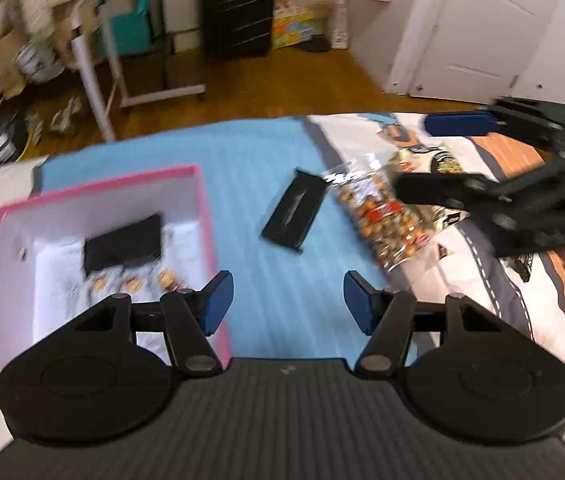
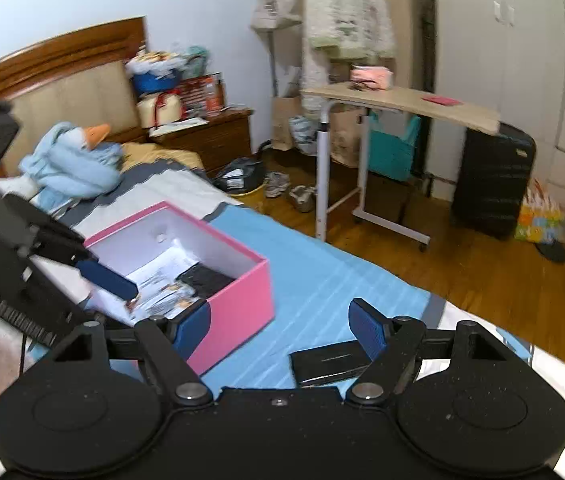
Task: Organize snacks
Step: 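Move the left gripper to the second black-wrapped bar on the bed, then close the left gripper on the second black-wrapped bar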
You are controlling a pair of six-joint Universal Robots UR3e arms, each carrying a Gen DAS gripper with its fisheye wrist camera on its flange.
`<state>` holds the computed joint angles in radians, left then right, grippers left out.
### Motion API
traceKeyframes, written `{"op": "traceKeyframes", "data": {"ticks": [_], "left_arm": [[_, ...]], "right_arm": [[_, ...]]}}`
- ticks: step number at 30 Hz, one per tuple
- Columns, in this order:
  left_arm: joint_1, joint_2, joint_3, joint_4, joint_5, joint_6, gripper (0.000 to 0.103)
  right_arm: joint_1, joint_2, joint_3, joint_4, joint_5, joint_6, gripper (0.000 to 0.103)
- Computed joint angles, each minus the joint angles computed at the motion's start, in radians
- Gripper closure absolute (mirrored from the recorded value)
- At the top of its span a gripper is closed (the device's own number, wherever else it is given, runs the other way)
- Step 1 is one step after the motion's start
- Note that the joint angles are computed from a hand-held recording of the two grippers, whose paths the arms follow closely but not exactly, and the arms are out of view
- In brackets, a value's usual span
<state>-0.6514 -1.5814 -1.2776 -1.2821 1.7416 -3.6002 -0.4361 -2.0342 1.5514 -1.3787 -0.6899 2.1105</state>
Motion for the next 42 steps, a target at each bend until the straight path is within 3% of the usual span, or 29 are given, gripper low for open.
{"op": "traceKeyframes", "data": {"ticks": [5,6,8,11,15,19,24,26,29,32,35,38,40,42], "left_arm": [[-0.002,-0.166,0.080,0.093,0.019,-0.026,0.050],[0.004,-0.204,0.104,0.099,0.024,-0.034,0.052],[0.032,-0.266,0.128,0.128,0.003,-0.043,0.055],[0.076,-0.356,0.153,0.179,-0.035,-0.058,0.058],[0.088,-0.490,0.222,0.227,-0.011,-0.091,0.059],[0.125,-0.552,0.194,0.316,-0.055,-0.165,0.059],[0.126,-0.662,0.302,0.245,-0.012,-0.161,0.059],[0.111,-0.719,0.368,0.209,0.040,-0.179,0.058],[0.115,-0.748,0.384,0.219,0.023,-0.150,0.056],[0.148,-0.711,0.348,0.214,-0.061,-0.109,0.056],[0.216,-0.629,0.239,0.207,-0.263,-0.102,0.058],[0.243,-0.581,0.173,0.209,-0.376,-0.087,0.059],[0.239,-0.579,0.186,0.183,-0.394,-0.083,0.062],[0.214,-0.596,0.233,0.153,-0.352,-0.065,0.068]], "right_arm": [[0.045,0.178,0.016,-0.136,-0.070,0.229,0.040],[0.046,0.189,0.049,-0.186,-0.080,0.247,0.046],[0.053,0.173,0.165,-0.357,-0.114,0.278,0.047],[0.040,0.141,0.303,-0.498,-0.143,0.261,0.048],[0.032,0.114,0.368,-0.409,-0.140,0.166,0.048],[0.124,0.079,0.484,-0.484,-0.206,0.197,0.047],[0.238,0.108,0.657,-0.796,-0.236,0.243,0.049],[0.275,0.174,0.709,-0.990,-0.254,0.327,0.049],[0.297,0.254,0.758,-1.199,-0.261,0.411,0.049],[0.304,0.293,0.771,-1.276,-0.250,0.444,0.049],[0.320,0.296,0.785,-1.295,-0.272,0.455,0.048],[0.324,0.257,0.817,-1.305,-0.294,0.465,0.031],[0.344,0.230,0.834,-1.321,-0.332,0.468,0.026],[0.376,0.240,0.848,-1.373,-0.381,0.483,0.027]]}}
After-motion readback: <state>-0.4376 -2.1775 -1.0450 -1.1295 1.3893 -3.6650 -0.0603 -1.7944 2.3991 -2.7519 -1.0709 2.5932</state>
